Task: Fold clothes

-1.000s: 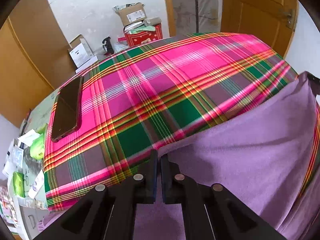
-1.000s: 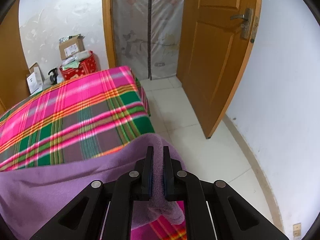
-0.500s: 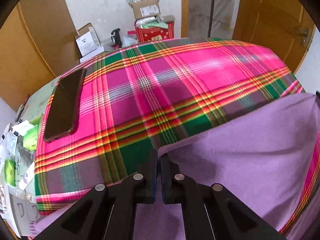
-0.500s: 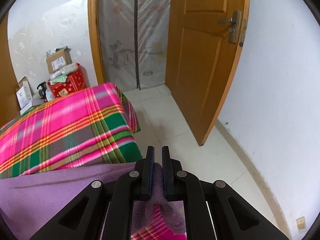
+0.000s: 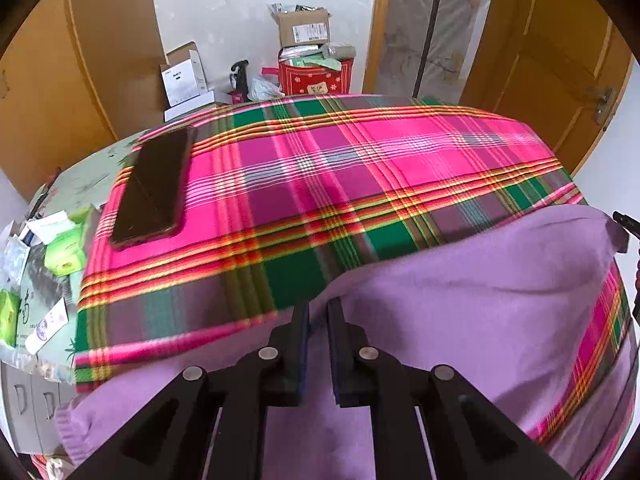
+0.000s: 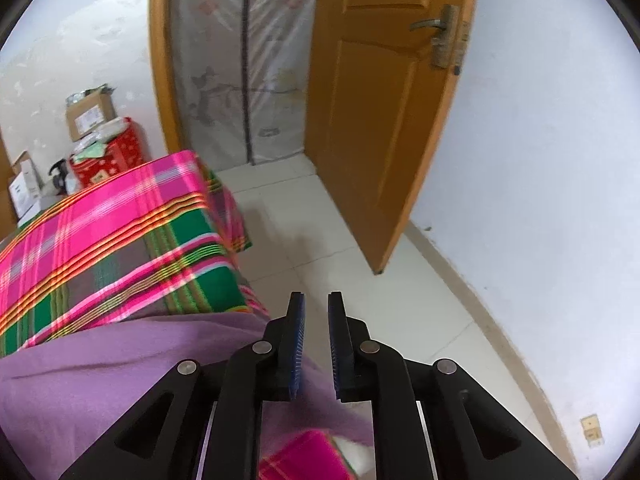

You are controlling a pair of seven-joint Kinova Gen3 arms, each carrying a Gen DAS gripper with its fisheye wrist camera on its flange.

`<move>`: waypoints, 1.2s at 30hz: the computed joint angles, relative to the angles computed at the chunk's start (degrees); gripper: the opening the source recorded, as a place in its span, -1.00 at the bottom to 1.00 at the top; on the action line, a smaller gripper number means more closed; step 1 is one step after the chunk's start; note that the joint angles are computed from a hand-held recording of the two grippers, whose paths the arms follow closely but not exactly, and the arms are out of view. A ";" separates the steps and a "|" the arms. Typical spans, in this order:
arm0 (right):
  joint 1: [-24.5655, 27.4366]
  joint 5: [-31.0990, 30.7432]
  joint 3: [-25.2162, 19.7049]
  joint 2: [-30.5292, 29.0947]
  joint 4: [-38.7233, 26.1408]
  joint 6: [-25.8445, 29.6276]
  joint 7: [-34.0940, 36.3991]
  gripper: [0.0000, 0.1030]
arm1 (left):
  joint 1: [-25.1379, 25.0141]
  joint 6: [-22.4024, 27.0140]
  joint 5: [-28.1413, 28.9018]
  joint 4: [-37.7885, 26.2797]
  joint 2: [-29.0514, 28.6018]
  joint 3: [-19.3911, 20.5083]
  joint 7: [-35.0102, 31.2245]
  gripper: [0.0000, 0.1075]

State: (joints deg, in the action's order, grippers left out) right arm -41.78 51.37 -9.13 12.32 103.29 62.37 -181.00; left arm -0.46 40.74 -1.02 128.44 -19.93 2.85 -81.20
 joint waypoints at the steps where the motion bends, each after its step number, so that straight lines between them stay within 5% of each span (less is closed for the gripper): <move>1: 0.53 -0.13 -0.61 -0.67 0.32 -0.07 -0.39 -0.76 | -0.26 0.86 0.10 0.12 -1.01 -0.41 0.20 -0.81; 8: -1.20 -1.23 -4.44 -6.24 2.72 -3.64 1.05 -0.76 | -0.25 8.19 2.45 2.13 -9.58 -4.03 -3.53 -0.80; 13: -1.38 -7.16 -8.26 -9.54 4.06 -13.56 7.82 -0.76 | -1.27 13.42 2.66 3.31 -15.20 -6.01 -4.43 -0.80; 20: -5.85 -12.92 -10.28 -6.92 1.54 -19.25 16.80 -0.64 | -4.82 19.38 -0.35 3.87 -21.58 -12.25 -6.83 -0.80; 28: -13.58 -14.24 -8.77 0.41 -5.48 -19.63 24.69 -0.62 | -9.64 15.16 -3.61 4.18 -17.84 -18.69 -11.01 -0.80; 36: -17.38 -19.23 -5.50 7.67 -14.98 -18.63 34.05 -0.62 | -13.04 3.25 -8.56 6.36 -12.74 -13.92 -15.18 -0.58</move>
